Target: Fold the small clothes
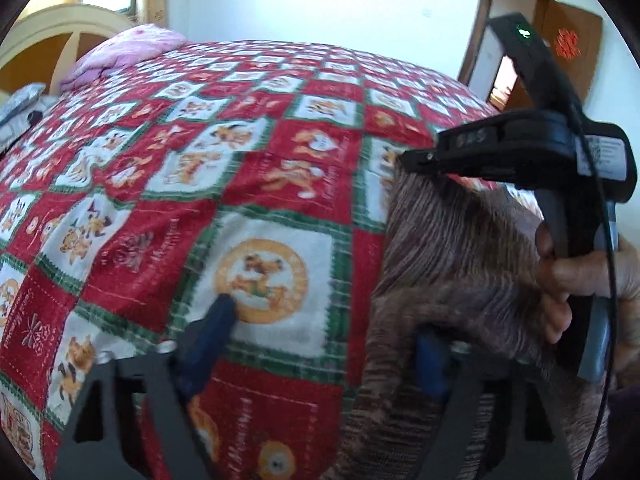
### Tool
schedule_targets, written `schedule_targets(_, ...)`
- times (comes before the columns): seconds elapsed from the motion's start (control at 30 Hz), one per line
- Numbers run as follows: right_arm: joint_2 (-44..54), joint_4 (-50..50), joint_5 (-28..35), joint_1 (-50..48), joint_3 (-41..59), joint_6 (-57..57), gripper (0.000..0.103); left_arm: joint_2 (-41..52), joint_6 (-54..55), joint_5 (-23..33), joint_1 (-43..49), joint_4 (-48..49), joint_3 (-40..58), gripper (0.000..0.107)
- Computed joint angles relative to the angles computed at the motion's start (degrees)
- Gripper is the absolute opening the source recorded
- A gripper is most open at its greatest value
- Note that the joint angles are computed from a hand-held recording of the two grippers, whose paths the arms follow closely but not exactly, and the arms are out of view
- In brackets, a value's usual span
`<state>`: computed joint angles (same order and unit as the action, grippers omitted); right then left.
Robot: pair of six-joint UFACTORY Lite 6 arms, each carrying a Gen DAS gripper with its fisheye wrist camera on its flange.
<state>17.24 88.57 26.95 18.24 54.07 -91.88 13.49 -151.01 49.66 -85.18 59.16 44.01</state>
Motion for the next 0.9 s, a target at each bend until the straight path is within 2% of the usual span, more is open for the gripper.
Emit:
schedule_targets(0.03, 0.42, 1.01, 1.6, 0.64, 1.23, 0.18, 0.004, -1.14, -1.67, -0.38, -0.13, 0.21, -1.57, 0.079)
schedule_targets(0.17, 4.42, 6.1, -1.35, 6.69, 6.51, -2.65, 0.004, -0.91, -1.18, 2.77, -2.91, -3.03, -1.59, 0.08)
schedule_targets(0.23, 7.27, 12.22, -0.35, 7.79, 8.04, -6.85, 0.004, 0.4, -0.8, 3.55, -4.08, -4.76, -1.01, 0.09)
schedule_targets(0.3, 8.27, 16.67, -2.22, 9.27, 8.72, -8.45, 0.004, -0.46, -1.06, 3.18, -4.73, -4.55, -2.01, 0.09)
schedule_targets(0.33, 7.66, 15.29, -2.22, 9.01, 8.3, -6.06, 0.004, -1.17, -1.02, 3.17, -5.22, -4.42, -2.68, 0.092)
schedule_targets(0.4, 2.39, 9.52, 2.27, 5.14, 3.81, 1.07, 0.006, -3.14, -2.16, 2.84, -6.41, -4.08, -4.91, 0.093)
schedule_targets(0.47, -7.26, 9.01, 5.95, -1.02, -5.12, -0.3, 0.009, -6.42, -4.62, 2.76, -8.02, -3.37, -7.79, 0.093)
schedule_targets(0.53, -19.25, 6.23, 7.4, -9.18, -15.22, -0.78, 0.017, -9.26, -6.38, 4.15, -8.84, -2.08, -9.44, 0.093)
schedule_targets(0.6, -29.66, -0.91, 8.1, -19.39, -23.4, 1.53, 0.035, -10.51, -4.41, 6.86, -8.52, -2.24, -8.46, 0.093)
schedule_targets(0.67, -36.68, -6.78, 7.84, -29.16, -29.23, 1.41, 0.038, -10.96, -2.51, 10.88, -8.41, -2.12, -6.65, 0.093)
schedule_targets(0.77, -36.66, -14.17, 12.14, -42.45, -32.69, -0.63, 0.038, -11.4, -0.94, 14.42, -7.39, -1.3, -4.17, 0.093)
schedule_targets(0.9, -34.24, -14.56, 11.34, -45.4, -34.56, -3.13, 0.038, -5.04, 7.24, 10.5, -0.56, -0.41, 1.58, 0.093)
